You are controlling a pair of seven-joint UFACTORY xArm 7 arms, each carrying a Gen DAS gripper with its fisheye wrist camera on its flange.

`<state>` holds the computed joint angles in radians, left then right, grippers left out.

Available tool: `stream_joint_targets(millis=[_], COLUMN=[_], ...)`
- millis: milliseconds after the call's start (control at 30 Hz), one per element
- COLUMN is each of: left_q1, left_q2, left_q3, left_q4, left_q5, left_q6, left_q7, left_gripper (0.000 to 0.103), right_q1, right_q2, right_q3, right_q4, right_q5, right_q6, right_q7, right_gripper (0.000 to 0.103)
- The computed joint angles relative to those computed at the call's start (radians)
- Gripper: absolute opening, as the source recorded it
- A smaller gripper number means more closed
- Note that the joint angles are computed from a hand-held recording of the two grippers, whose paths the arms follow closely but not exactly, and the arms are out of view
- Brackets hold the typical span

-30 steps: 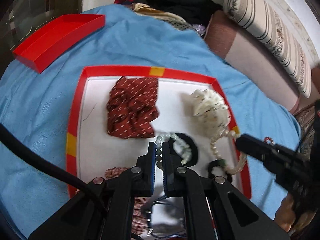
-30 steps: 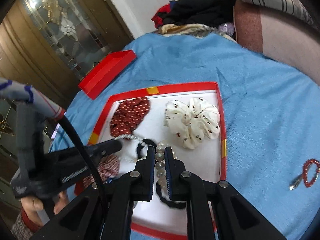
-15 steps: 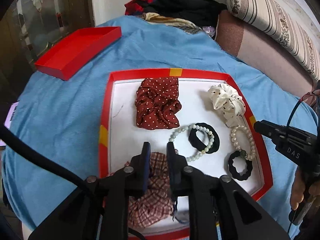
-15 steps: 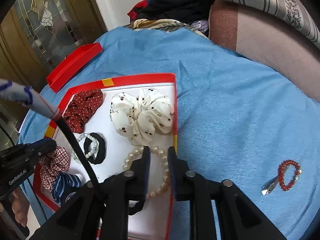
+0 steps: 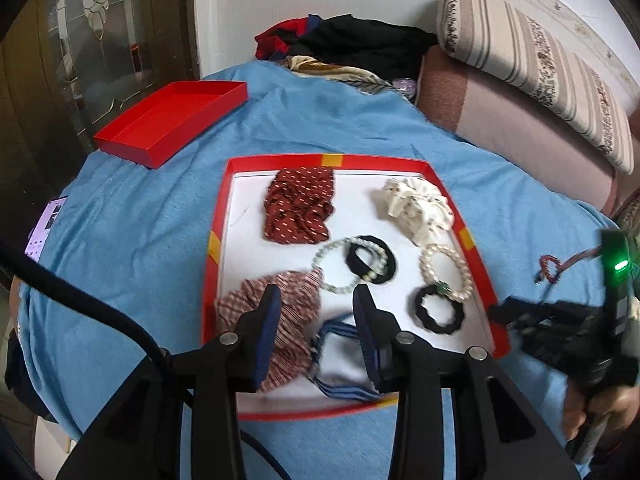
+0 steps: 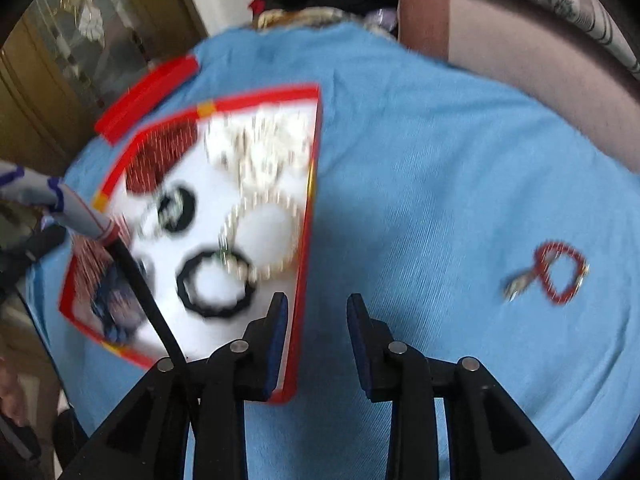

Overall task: Organize jewelry
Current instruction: 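Move both tools back over the cloth toward the red bead bracelet and silver clip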

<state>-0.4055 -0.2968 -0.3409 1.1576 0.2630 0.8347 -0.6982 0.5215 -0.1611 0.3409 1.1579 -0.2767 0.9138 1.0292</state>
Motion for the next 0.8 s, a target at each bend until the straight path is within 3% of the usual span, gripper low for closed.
stream_joint_targets(millis=[233,333,533,633,733,800], left_q1=[-0.012,-0.012,-0.009,-0.015,-0.021,-0.024], left_q2=[-0.038,-0.054,-0.073,-0.080,-0.076,-0.066], left_q3=[-0.022,-0.025,-0.042,-0.058,-0.091,-0.119], left_q4=[-0.014,-0.024,-0.024,-0.018,0.000,0.020], left_q5=[0.007,0.005,0.002,0.001,0.022,0.056], left_q6=[0.017,0.021,0.044,0.056,0.080,0.100], left_q7=[-0.005,-0.004,-0.010,-0.026,-0.051,-0.068], left_gripper=[0.036,0.036,0.044,0.044,0.045,0.045], right_q1=[0.041,0.063,0.093,0.090,0.069,0.043], right_q2=[0.075,0.067,0.029,-0.051,-0.184,-0.250], right_q3=[0.021,0.015,0.030,0.037,0.047,0.076], right_q4=[0.114,0.110,0.077,-0.011,-0.134,-0.166], right_q5=[-0.013,0.010,0.049,0.026,0.044,0.033], right_q6=[0.201,0.214,0.178,0.089,-0.007,0.006], right_q7=[0.083,0.103,0.104,0.141,0.202,0.234], right_gripper=[0.032,0.032,0.032,0.033,0.047,0.047])
